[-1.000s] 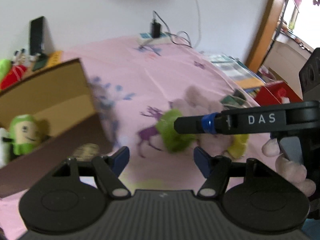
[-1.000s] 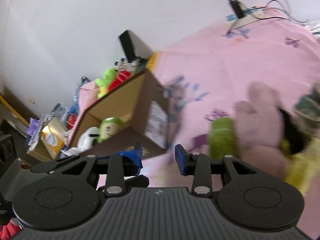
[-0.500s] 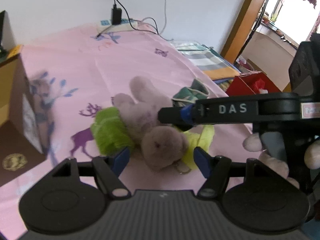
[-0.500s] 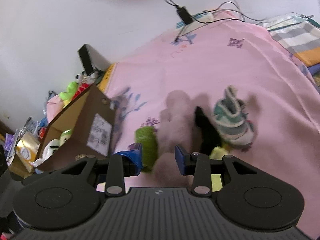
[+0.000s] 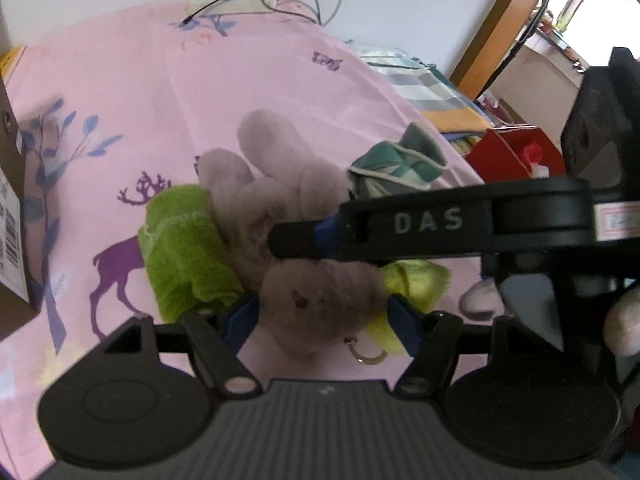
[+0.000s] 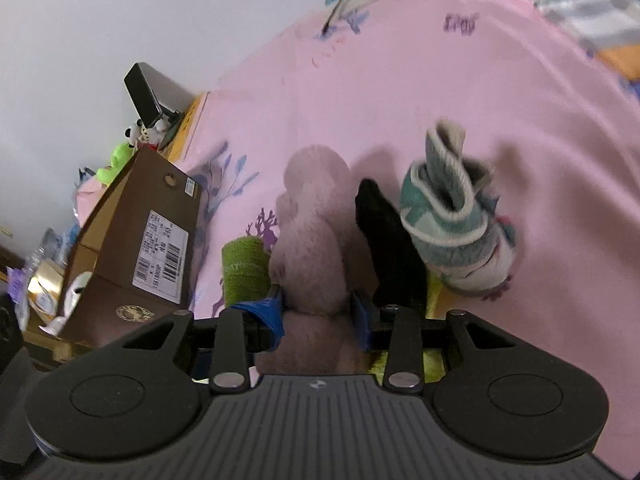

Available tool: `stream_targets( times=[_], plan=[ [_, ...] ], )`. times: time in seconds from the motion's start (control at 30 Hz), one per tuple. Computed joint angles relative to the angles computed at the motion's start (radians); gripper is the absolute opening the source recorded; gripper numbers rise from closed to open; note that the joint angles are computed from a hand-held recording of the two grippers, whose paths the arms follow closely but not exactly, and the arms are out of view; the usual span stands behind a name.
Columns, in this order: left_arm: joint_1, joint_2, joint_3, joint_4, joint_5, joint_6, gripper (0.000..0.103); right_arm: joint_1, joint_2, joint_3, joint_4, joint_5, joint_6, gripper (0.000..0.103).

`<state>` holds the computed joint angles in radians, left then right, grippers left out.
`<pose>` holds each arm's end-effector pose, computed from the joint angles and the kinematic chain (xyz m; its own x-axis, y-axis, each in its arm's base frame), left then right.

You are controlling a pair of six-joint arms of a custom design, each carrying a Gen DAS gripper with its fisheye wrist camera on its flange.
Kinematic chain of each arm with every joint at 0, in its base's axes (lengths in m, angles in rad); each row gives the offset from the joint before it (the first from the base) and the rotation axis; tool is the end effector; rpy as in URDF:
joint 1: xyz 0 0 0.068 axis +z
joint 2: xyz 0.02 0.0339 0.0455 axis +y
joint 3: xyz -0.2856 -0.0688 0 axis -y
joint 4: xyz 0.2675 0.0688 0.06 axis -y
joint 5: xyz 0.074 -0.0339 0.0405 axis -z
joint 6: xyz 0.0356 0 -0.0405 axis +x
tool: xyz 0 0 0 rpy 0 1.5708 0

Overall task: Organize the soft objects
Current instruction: 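Grasp the pink plush bunny with the right gripper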

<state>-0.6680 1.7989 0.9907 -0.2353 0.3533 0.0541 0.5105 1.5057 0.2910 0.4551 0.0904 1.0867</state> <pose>0.2803 -0.2369 0.1469 -0.6386 0.5685 -0.5186 0.7535 0.5989 -0.2714 0.2025 0.1097 0.0933 -0.6598 0.6408 -0.3925 0.3319 0.7171 0.6129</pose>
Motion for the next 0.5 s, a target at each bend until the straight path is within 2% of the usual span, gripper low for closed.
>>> stream_targets(
  times=[0.07,0.17,0.3,0.5],
  plan=[
    [0.003,0.011,0.006,0.000,-0.001,-0.003,0.063,-0.015,0.005,-0.006,0.020,-0.031,-0.006,0.020],
    [0.011,0.000,0.007,-0.001,0.020,0.002,0.063,-0.014,-0.028,-0.017,0.017,-0.028,-0.035,0.016],
    [0.025,-0.041,-0.008,0.000,0.039,0.012,0.063,0.000,-0.119,-0.050,0.008,-0.006,-0.007,0.014],
    [0.049,-0.163,-0.053,-0.005,0.093,0.052,0.062,0.060,-0.324,-0.078,-0.096,0.060,0.054,0.013]
  ],
)
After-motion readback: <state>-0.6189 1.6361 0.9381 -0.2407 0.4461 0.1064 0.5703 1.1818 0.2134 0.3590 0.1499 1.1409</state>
